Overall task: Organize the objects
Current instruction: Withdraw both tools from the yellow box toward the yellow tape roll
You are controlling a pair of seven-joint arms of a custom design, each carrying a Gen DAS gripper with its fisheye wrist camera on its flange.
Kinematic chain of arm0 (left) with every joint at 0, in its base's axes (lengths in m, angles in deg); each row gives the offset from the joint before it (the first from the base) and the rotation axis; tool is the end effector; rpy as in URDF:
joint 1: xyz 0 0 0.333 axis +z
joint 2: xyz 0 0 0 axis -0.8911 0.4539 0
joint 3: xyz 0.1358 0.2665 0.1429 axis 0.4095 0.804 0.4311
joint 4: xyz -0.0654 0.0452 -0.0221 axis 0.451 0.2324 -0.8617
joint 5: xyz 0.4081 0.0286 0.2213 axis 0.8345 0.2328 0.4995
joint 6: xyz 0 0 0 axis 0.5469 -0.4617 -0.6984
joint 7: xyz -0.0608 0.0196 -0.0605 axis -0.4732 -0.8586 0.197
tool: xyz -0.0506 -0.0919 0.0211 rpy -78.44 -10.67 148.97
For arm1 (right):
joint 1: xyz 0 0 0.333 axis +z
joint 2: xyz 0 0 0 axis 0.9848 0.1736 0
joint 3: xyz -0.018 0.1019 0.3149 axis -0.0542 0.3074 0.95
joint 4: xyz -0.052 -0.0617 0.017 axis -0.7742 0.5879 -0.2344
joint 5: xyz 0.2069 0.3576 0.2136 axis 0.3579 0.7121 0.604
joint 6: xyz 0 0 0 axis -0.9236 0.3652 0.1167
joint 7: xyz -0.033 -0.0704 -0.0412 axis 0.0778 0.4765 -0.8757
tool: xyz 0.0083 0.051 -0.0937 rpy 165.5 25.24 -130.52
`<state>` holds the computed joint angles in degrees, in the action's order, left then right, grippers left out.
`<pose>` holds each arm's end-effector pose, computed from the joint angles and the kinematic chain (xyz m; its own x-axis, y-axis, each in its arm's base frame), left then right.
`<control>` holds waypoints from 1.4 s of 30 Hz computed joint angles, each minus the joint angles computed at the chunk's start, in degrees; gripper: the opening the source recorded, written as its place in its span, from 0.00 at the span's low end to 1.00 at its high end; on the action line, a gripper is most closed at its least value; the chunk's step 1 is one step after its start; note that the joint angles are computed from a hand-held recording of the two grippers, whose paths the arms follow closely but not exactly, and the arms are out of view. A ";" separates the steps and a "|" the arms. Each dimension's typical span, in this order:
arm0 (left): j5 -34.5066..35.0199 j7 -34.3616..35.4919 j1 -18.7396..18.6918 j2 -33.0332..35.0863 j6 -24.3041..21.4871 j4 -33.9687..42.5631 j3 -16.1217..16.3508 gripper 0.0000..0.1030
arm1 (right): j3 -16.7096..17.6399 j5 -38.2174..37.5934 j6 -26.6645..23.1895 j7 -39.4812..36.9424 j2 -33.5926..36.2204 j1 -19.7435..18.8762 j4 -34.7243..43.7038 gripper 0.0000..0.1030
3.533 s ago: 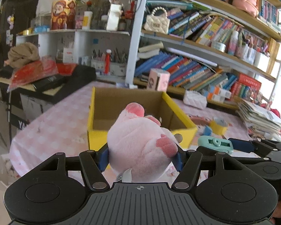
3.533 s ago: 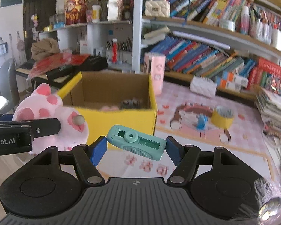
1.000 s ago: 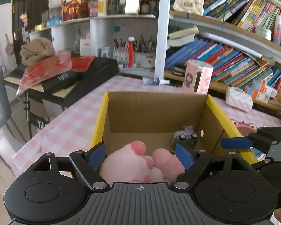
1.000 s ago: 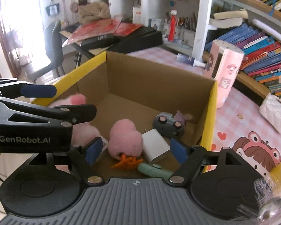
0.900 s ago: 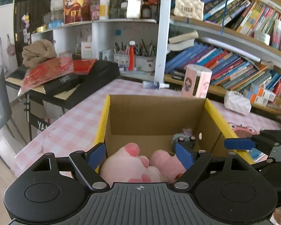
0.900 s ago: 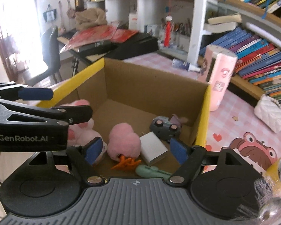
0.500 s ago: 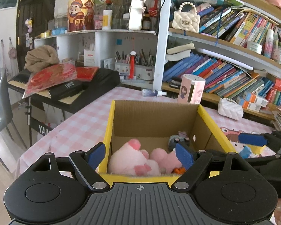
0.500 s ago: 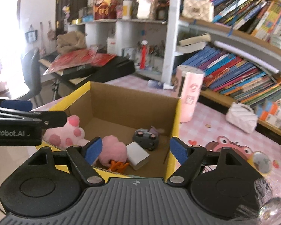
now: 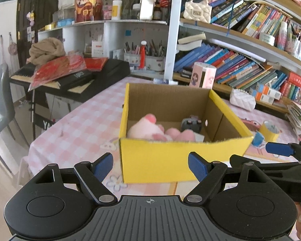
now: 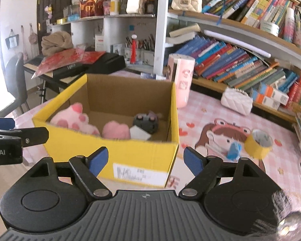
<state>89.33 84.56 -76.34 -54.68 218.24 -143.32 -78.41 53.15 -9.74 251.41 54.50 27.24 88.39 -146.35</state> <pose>0.6796 -0.2613 0.5368 0.0559 -0.9953 0.0786 -0.5739 -0.0965 -0.8132 0.7048 0.1384 0.5281 0.3130 -0.9486 0.0472 -0.5315 -0.2161 -0.8190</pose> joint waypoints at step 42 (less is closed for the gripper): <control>-14.09 15.17 1.41 -8.42 1.85 -12.80 -6.25 0.84 | -0.78 -33.36 -1.22 37.92 -17.19 -3.05 -21.50 0.96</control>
